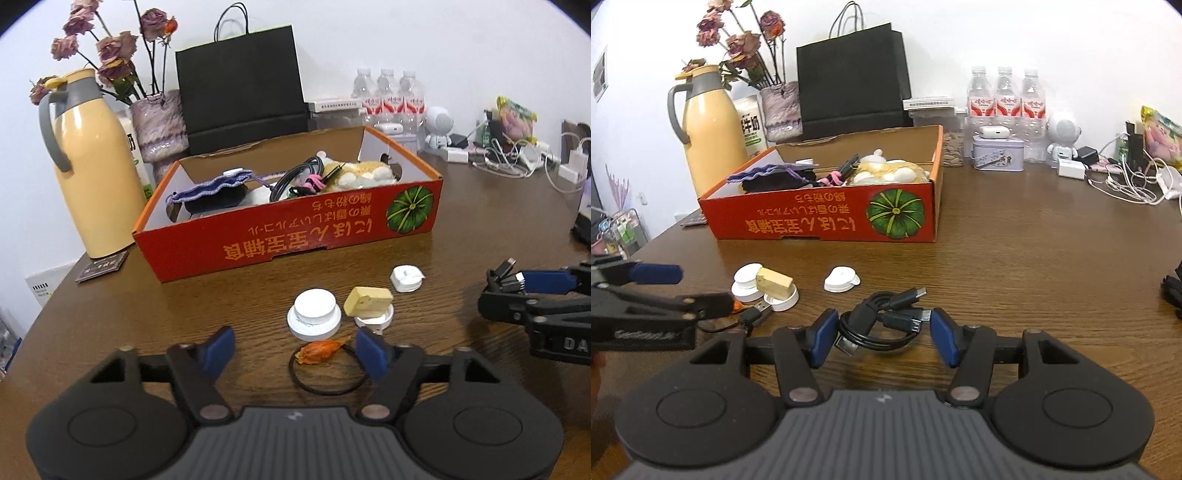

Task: Organize objects
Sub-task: 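Grasp the small orange item with the left tool while the right tool lifts the cable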

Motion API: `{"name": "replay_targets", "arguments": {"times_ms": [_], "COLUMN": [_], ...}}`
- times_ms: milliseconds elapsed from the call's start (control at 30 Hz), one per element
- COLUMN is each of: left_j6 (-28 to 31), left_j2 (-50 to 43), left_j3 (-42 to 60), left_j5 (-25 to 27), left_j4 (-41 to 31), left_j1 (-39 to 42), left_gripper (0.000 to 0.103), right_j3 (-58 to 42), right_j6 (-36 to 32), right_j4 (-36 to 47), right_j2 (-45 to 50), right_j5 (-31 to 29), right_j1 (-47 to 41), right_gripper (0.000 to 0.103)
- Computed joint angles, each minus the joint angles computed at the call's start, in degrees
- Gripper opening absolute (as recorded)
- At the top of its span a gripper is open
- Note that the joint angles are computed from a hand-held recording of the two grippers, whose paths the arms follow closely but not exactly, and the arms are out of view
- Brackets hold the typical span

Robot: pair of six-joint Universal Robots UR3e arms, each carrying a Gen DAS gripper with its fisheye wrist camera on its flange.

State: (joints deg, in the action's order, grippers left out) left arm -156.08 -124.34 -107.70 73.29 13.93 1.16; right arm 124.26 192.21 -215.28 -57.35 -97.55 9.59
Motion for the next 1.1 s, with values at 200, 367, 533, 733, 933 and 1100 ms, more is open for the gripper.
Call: {"name": "replay_targets", "arguments": {"times_ms": [200, 367, 533, 733, 933, 1100], "left_j6": [3.76, 4.76, 6.63, 6.67, 3.62, 0.84], "left_j2": [-1.29, -2.40, -2.01, -0.62, 1.78, 3.11], "left_j3": [3.45, 5.13, 6.40, 1.92, -0.97, -1.23], "left_j5": [-2.76, -5.72, -11.18, -15.31, -20.17, -22.72], "left_j4": [-5.45, -7.36, -13.46, -10.50, -9.24, -9.51], "left_j1": [0.88, 1.97, 3.97, 6.25, 9.57, 11.27], "left_gripper": [0.062, 0.060, 0.013, 0.013, 0.010, 0.010], "right_j3": [-0.39, -1.38, -2.28, -2.83, -3.49, -4.17], "right_j6": [-0.83, -1.80, -2.27, -2.45, -2.98, -3.76], "right_j4": [0.68, 2.18, 3.74, 4.81, 5.23, 5.45], "right_j2": [-0.06, 0.00, 0.04, 0.10, 0.41, 0.81], "right_j5": [0.21, -0.72, -1.41, -1.96, -3.22, -4.59], "right_j1": [0.26, 1.08, 1.65, 1.91, 2.63, 3.47], "right_gripper": [0.056, 0.056, 0.056, 0.056, 0.056, 0.056]}}
